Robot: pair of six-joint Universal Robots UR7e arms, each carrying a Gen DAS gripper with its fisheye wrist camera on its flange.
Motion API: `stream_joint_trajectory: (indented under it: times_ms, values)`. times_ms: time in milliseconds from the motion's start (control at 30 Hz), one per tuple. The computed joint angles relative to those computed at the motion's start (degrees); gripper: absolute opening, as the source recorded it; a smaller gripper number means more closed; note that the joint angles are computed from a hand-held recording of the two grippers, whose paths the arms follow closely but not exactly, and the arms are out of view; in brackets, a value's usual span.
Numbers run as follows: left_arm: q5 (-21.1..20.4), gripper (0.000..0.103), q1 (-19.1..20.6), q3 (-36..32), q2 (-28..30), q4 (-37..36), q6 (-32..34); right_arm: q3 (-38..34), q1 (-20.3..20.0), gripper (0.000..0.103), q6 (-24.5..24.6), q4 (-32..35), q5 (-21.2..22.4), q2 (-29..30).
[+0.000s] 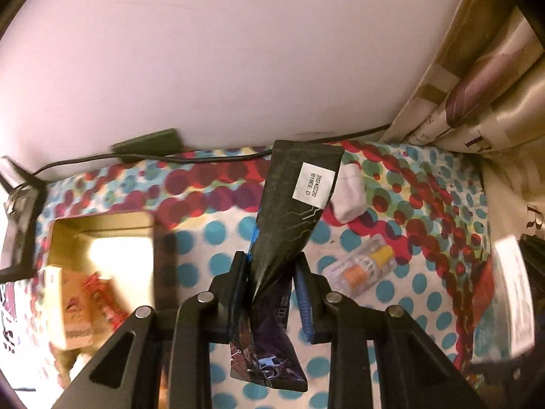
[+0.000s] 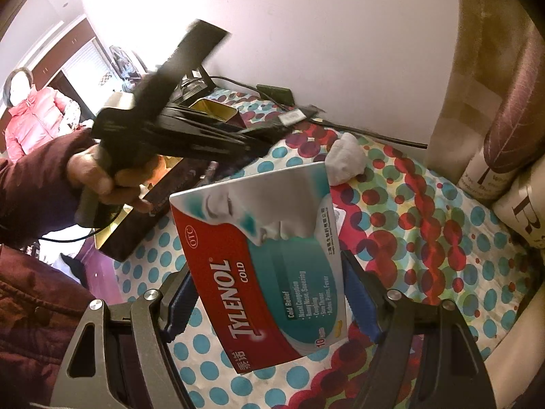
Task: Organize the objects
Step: 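Carry the black packet into the gold tray and release it with the left gripper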
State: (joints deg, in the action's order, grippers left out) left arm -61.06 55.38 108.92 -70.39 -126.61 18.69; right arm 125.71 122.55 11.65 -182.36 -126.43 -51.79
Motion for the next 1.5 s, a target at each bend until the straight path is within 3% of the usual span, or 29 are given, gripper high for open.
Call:
stream_joint_trajectory:
  times_ms: [267, 500, 1000, 1267, 1500]
  values:
    - [2.38, 0.027, 3.66, -3.25, -7.11, 4.77, -0.19, -2.61, 0.49, 0.075, -0.71, -0.57, 0.64, 2.69]
    - [5.87, 0.027, 8.63, -6.89, -8.52, 7.69, -2.2, -5.88, 1.32, 0.075, -1.4, -0.23, 1.47, 5.72]
    - [0.64, 0.031, 11.63, -8.81, -7.82, 7.33, 1.0, -12.99, 4.54, 0.075, 0.12, 4.45, 1.62, 11.24]
    - [-2.34, 0.038, 12.59, -11.12, -7.62, 9.14, 0.02, -14.09, 5.42, 0.075, 2.39, 5.5, 1.17, 12.44]
    - [-0.82, 0.039, 12.46, -11.03, -10.38, 6.78, 2.38, -16.53, 5.79, 0.075, 1.68, 6.12, 1.81, 13.87]
